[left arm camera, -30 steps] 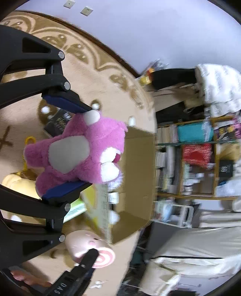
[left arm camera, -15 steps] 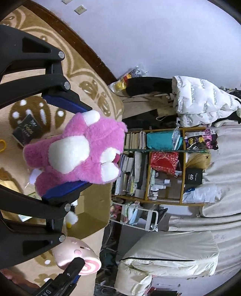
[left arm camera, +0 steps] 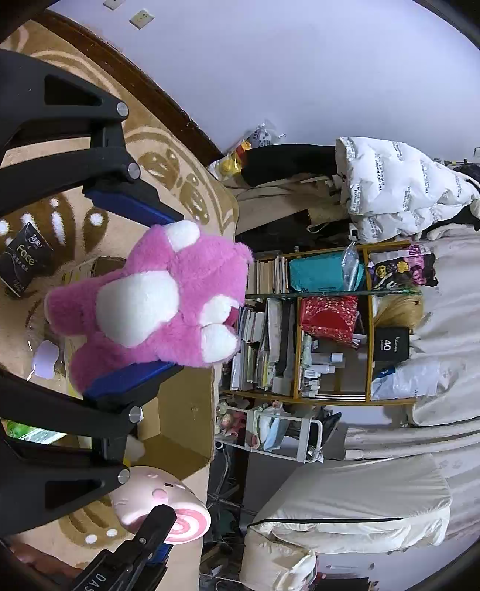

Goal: Organize soft objects
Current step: 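Lift the pink plush and swirl cushion and carry them over the box, then lower both items into the box and open both tools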

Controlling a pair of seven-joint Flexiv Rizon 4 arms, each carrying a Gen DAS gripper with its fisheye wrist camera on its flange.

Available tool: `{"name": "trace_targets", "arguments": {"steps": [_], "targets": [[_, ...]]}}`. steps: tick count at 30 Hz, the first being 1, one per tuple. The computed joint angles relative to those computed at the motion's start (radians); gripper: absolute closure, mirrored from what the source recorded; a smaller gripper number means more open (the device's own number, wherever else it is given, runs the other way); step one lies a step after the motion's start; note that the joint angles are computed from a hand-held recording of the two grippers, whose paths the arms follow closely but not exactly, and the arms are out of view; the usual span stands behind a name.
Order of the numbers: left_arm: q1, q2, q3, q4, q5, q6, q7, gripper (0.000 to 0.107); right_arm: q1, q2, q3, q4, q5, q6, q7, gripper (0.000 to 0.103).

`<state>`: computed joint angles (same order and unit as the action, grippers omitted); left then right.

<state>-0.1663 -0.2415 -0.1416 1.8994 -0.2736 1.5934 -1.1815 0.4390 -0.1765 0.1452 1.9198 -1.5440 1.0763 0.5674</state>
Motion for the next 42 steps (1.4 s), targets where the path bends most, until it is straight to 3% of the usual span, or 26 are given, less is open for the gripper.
{"name": "trace_targets", "arguments": {"steps": [5,9,14,17,22,25,29,37,42], "targets": [[-0.003,-0.023,0.0,-0.02,0.007,-0.002,-0.004,0.038,-0.023,-0.009,-0.018,-0.019,-0.07,0.054,0.06,0.071],[0.012,-0.041,-0.025,-0.031,0.003,-0.011,0.021,0.038,-0.028,-0.026,-0.02,-0.05,-0.078,0.047,0.011,0.071],[-0.065,-0.075,0.073,-0.074,0.08,-0.062,-0.033,0.037,-0.026,-0.057,-0.023,-0.057,-0.001,0.061,-0.042,0.068],[-0.133,-0.098,0.171,-0.119,0.168,-0.106,-0.126,0.037,-0.007,-0.063,-0.025,-0.05,0.068,0.022,-0.088,0.066],[-0.088,-0.101,0.13,-0.126,0.167,-0.147,-0.146,0.036,-0.011,-0.072,-0.04,-0.036,0.109,0.075,-0.083,0.061],[-0.087,-0.1,0.134,-0.127,0.179,-0.144,-0.174,0.017,-0.009,-0.071,-0.045,-0.03,0.111,0.089,-0.079,0.058],[-0.098,-0.094,0.157,-0.128,0.213,-0.154,-0.207,0.011,-0.006,-0.065,-0.048,-0.024,0.105,0.088,-0.073,0.056],[-0.091,-0.063,0.166,-0.116,0.271,-0.186,-0.252,0.006,-0.008,-0.024,-0.029,-0.006,0.062,0.067,-0.024,0.026],[-0.074,-0.012,0.164,-0.082,0.286,-0.238,-0.259,0.006,-0.003,0.004,-0.006,0.015,0.081,0.037,-0.034,0.015]]}}
